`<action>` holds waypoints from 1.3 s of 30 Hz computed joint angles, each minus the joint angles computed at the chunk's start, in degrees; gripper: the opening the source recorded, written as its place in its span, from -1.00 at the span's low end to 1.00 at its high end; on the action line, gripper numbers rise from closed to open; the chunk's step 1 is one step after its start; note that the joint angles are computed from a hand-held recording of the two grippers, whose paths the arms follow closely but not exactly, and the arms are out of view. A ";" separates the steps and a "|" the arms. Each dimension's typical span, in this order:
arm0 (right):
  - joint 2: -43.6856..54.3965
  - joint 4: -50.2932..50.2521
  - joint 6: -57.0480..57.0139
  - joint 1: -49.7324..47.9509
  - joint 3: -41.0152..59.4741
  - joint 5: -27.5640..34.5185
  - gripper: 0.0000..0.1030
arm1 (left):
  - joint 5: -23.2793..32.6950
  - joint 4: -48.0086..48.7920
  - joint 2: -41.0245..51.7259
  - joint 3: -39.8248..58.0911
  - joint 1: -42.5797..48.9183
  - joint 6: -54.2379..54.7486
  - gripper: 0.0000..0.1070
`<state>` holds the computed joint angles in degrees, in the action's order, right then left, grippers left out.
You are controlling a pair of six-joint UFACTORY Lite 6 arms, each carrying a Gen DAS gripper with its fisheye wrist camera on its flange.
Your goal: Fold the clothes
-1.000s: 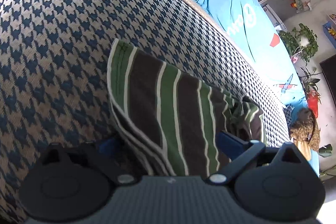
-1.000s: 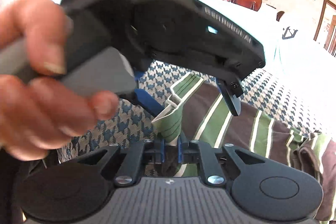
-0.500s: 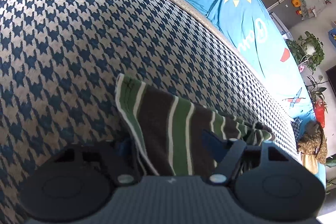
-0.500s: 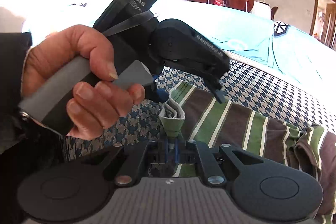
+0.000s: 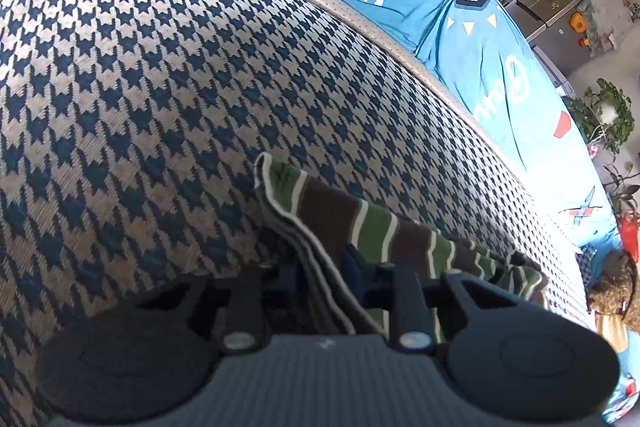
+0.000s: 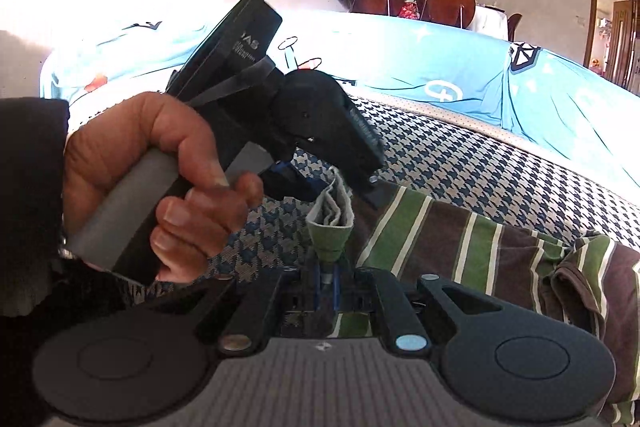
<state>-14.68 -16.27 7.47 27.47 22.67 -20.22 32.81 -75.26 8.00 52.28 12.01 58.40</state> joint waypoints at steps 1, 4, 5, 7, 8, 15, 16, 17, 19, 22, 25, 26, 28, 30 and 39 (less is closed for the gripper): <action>-0.33 -0.10 0.12 -0.13 -0.30 -0.06 -0.84 | -0.80 -0.58 -0.69 -0.81 -0.43 0.53 -0.73; -1.65 1.80 -2.31 -0.54 -1.28 -0.22 -0.85 | -1.13 -5.29 -2.83 -3.47 -1.29 3.71 -0.82; -2.25 2.27 -2.89 -0.77 -1.61 -0.14 -0.84 | -2.08 -5.90 -3.69 -3.93 -2.11 3.84 -0.82; -2.00 0.60 -2.09 -2.51 -1.38 -0.87 -0.85 | -4.58 -5.73 -5.31 -4.07 -4.36 2.71 -0.82; -2.80 -0.12 -1.55 -3.25 -1.78 -0.87 -0.85 | -5.26 -5.68 -5.96 -3.99 -5.24 2.20 -0.82; -11.02 -9.12 6.67 -9.22 -5.56 -0.44 -0.85 | -11.31 -3.66 -9.02 -0.11 -13.89 -4.47 -0.82; -12.46 -11.48 8.91 -10.44 -6.11 -0.42 -0.85 | -12.61 -2.38 -8.95 0.98 -15.60 -6.17 -0.82; -13.94 -14.41 11.75 -11.93 -6.59 -0.45 -0.85 | -14.30 -0.46 -9.28 1.73 -17.60 -8.19 -0.82; -16.89 -20.11 17.23 -14.96 -7.60 -0.65 -0.85 | -17.00 4.73 -9.57 3.53 -21.37 -13.90 -0.82; -21.80 -29.66 26.08 -20.54 -9.08 -1.18 -0.85 | -19.53 15.59 -9.19 6.94 -26.52 -26.04 -0.82; -26.13 -42.08 37.42 -28.36 -10.11 -3.58 -0.85 | -20.52 29.73 -8.07 11.45 -32.21 -41.13 -0.82; -27.29 -45.97 40.89 -31.35 -10.34 -4.92 -0.84 | -20.70 35.41 -7.21 13.40 -34.19 -46.98 -0.82; -28.36 -51.59 45.50 -37.58 -10.49 -7.90 -0.84 | -20.89 45.24 -4.79 17.27 -38.24 -57.02 -0.82; -28.55 -55.13 48.53 -43.48 -10.38 -10.32 -0.85 | -20.33 52.71 -1.61 21.63 -41.77 -64.77 -0.82; -19.81 -61.04 56.07 -55.01 -6.42 -7.77 -0.84 | -15.55 57.40 18.33 40.95 -49.08 -69.42 -0.76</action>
